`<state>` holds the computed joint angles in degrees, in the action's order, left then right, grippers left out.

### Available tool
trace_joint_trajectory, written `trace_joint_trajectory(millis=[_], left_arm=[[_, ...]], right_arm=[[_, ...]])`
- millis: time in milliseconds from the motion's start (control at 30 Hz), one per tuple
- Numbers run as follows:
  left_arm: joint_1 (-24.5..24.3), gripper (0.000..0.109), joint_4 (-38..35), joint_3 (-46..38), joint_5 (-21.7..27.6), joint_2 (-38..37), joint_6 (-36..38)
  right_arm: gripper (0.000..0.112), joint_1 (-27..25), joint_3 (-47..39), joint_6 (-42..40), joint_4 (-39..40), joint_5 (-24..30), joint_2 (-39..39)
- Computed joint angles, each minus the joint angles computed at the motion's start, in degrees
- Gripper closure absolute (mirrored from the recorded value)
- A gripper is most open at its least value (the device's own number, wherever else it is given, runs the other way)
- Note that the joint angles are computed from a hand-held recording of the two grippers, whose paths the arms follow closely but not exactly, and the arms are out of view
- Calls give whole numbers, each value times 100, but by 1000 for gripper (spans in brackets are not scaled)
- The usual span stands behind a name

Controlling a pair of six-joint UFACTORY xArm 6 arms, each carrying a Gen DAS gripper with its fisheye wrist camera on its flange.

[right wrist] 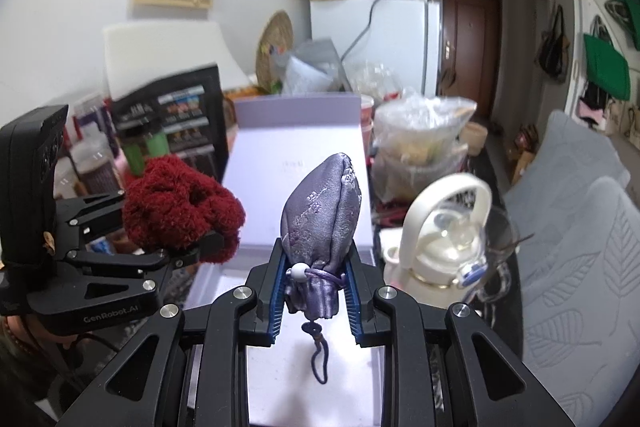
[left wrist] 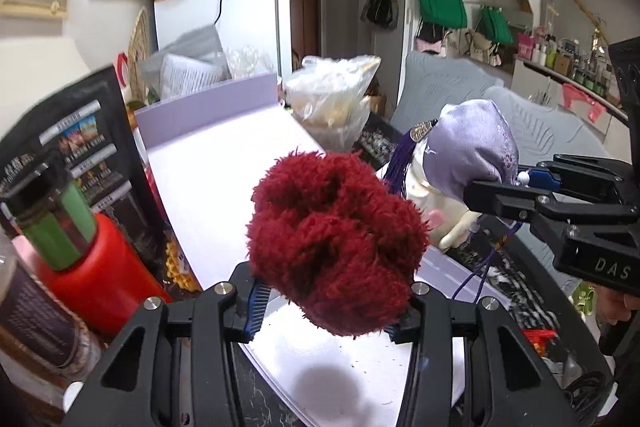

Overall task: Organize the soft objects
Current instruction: 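Carry scrunchie and pouch into the lavender box and open both tools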

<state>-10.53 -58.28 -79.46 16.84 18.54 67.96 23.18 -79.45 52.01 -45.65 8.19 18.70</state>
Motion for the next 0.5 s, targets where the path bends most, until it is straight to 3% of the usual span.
trace_joint_trajectory(millis=[233,400,500], left_arm=[[-81,63,711,-257,-307,537,-560],[-66,61,1961,-335,-388,776,-1814],[-36,51,2305,-431,-355,901,-2167]], right_arm=[[86,7,-285,-765,795,245,500],[86,-12,-452,-902,956,405,748],[81,-10,-507,-963,1056,517,838]])
